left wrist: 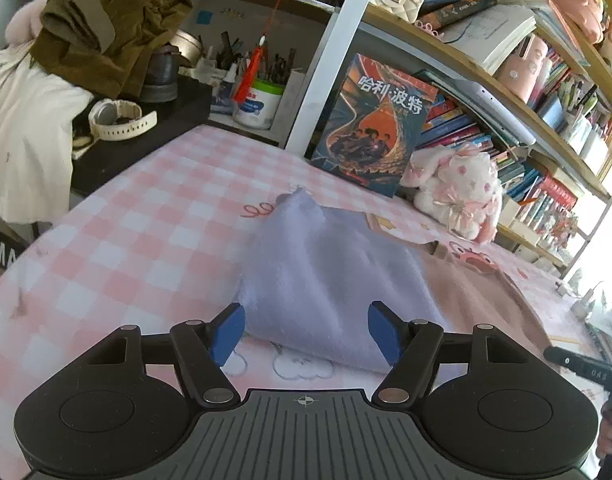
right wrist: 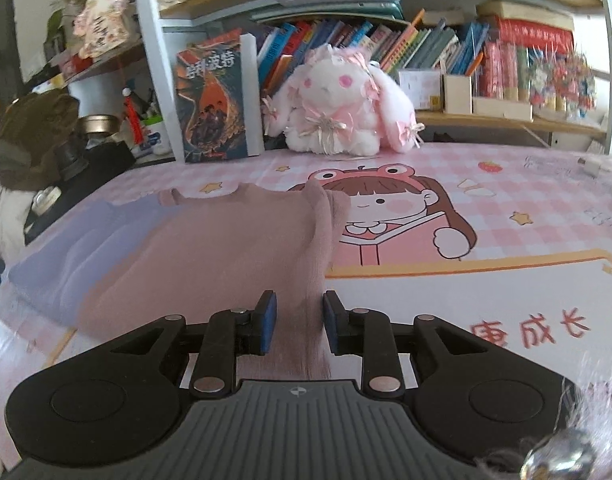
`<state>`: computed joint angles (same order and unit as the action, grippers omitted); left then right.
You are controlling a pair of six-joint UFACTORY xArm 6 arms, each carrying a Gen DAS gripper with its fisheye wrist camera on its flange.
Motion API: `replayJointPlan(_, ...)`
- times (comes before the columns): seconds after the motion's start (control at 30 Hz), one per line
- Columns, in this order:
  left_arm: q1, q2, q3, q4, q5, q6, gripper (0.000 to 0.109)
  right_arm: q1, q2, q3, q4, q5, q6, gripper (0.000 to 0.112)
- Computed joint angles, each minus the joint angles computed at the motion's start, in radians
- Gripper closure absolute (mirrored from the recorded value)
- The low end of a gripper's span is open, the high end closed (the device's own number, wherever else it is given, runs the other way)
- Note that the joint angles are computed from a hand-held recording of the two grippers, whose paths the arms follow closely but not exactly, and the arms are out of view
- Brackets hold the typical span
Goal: Fold clothes
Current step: 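Move the left gripper to the lavender side edge of the folded sweater, then grasp the lavender side edge with the left gripper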
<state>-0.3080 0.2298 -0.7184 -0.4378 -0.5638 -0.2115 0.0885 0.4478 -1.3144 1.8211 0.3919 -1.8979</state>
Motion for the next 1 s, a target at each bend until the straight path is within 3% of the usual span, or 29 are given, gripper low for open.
replayJointPlan(0.2, 0.055, 0.001, 0.048, 0.251, -0.039, -0.342, 0.039, -0.014, -0.077, 0.101, 0.105, 0.027, -0.188, 0.081)
replayJointPlan(0.3, 0.070, 0.017, 0.046, 0.308, -0.045, -0.445, 0.039, -0.018, -0.103, 0.140, 0.131, 0.042, -0.252, 0.077)
replayJointPlan(0.53, 0.131, 0.071, 0.030, 0.471, -0.100, -0.785, 0.039, -0.028, -0.108, 0.161, 0.075, 0.067, -0.217, 0.076)
replayJointPlan(1.0, 0.079, 0.080, -0.031, 0.237, 0.002, -0.685, 0.040, -0.039, -0.092, 0.150, 0.061, 0.101, -0.229, 0.072)
